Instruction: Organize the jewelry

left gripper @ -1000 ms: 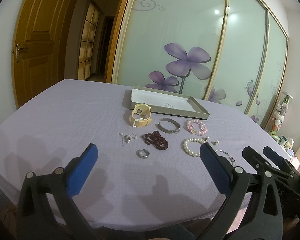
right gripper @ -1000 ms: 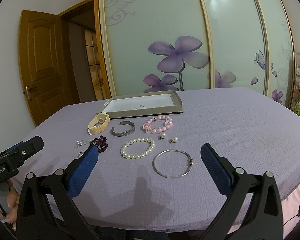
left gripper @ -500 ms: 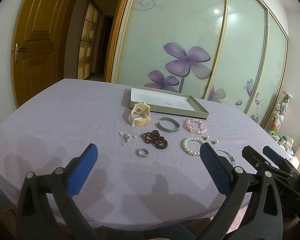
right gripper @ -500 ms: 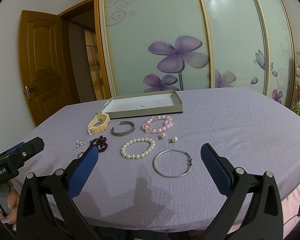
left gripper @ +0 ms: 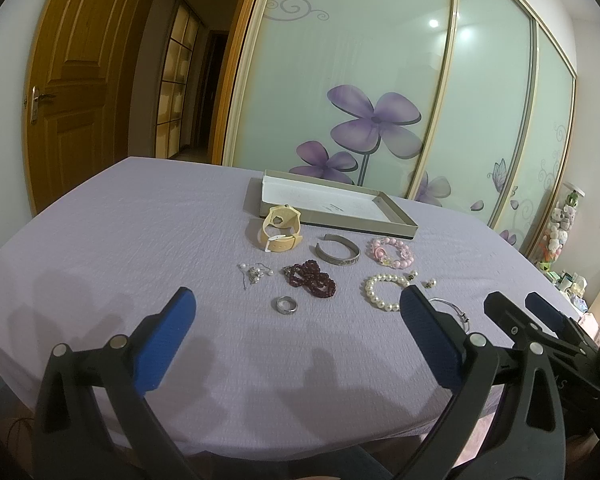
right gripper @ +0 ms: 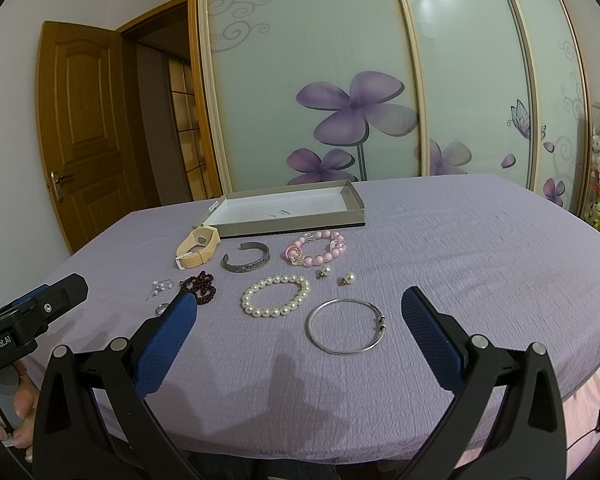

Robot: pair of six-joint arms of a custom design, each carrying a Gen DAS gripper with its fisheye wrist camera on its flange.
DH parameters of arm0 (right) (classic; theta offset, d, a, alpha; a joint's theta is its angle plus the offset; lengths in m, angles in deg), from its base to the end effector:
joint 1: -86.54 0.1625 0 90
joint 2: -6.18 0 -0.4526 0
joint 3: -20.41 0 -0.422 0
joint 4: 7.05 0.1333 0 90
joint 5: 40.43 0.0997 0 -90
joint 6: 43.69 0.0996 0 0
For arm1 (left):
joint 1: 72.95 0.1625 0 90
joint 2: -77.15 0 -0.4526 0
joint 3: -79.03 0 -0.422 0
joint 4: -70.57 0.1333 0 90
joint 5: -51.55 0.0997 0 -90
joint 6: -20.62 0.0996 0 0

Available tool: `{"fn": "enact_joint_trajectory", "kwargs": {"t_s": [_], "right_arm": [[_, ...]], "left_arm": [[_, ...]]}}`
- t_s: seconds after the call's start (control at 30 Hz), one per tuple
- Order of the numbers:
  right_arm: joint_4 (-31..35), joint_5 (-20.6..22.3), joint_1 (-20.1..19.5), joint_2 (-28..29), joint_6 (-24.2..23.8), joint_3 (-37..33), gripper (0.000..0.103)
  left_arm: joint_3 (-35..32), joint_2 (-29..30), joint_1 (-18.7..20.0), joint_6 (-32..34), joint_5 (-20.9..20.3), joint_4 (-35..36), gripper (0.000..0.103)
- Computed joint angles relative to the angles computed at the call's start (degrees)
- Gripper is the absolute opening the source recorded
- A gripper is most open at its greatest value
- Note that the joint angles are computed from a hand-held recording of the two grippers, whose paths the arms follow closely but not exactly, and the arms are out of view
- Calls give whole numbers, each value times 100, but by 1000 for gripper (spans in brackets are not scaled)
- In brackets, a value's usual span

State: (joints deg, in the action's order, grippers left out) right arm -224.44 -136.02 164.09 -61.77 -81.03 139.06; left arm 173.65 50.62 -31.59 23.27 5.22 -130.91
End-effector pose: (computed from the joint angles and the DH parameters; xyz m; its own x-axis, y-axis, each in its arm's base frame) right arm 0.0007 -0.5702 0.3296 -0.7865 0.1078 0.6081 -0.5376 0.3650 -0.7601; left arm -0.3801 -0.6039 -0.0107 -0.8079 0.2514 -0.5330 0.5834 0.4691 -0.6630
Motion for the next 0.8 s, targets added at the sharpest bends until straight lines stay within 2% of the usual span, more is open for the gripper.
{"fn": "enact_joint_trajectory", "kwargs": {"t_s": [0.4,0.8], "right_arm": [[35,1,-63,31,-9,-31,102],[982,-814,-266,286,137,-630,102]], "left_arm": [[14,8,12,-126,-20,142,101],[-408,100,252,-755,-146,1705,101]]}}
